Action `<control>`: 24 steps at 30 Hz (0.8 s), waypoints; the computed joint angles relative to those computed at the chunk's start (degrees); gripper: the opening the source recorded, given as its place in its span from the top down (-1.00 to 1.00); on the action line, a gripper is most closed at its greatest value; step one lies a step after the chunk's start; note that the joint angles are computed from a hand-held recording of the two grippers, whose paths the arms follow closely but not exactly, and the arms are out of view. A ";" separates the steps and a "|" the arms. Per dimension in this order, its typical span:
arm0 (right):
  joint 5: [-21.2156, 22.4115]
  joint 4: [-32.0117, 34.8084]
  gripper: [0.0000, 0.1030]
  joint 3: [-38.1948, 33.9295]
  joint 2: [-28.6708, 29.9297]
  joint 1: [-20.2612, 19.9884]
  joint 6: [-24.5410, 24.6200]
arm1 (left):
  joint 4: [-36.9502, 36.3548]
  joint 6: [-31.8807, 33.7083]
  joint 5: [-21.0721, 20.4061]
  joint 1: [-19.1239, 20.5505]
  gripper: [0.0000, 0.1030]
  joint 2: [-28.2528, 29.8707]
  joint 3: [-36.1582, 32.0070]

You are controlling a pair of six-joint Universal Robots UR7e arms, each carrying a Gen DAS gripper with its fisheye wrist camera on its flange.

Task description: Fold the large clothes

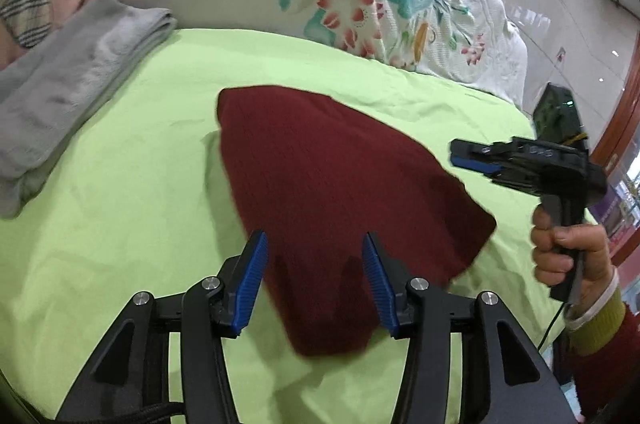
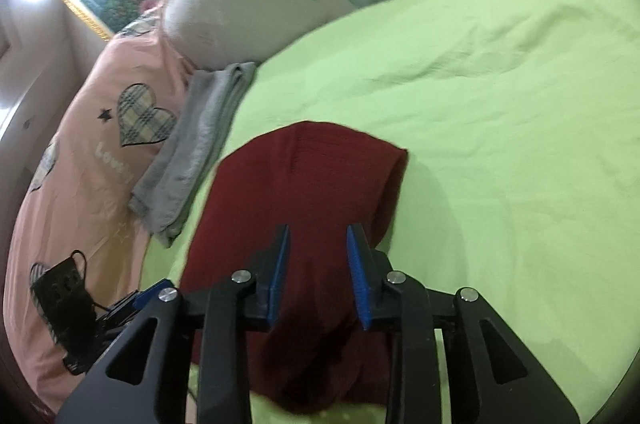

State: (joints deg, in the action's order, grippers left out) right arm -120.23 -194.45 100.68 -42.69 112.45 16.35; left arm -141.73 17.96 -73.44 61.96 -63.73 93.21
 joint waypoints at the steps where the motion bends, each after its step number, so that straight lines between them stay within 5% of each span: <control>1: -0.51 -0.28 0.30 0.79 -0.15 0.61 -0.05 | -0.74 -0.03 0.49 -0.07 -0.05 -1.28 1.74; 4: -2.35 -0.44 0.06 2.27 0.26 2.14 -0.17 | -3.31 0.73 2.92 -0.66 -0.19 -4.36 6.59; 17: -4.06 4.05 0.04 -0.26 3.19 1.94 2.00 | -18.35 11.82 15.71 -3.55 -0.29 -0.60 13.37; 21: -3.18 5.40 0.04 -1.22 3.60 0.79 3.74 | -25.67 19.85 18.10 -4.71 0.30 1.14 15.30; 22: -2.89 5.57 0.07 -1.39 3.69 0.48 3.99 | -27.98 21.82 18.88 -5.13 0.35 1.55 16.04; 24: -1.26 5.20 0.83 -1.23 3.52 -0.11 4.33 | -32.10 26.05 19.83 -5.90 0.47 2.18 17.33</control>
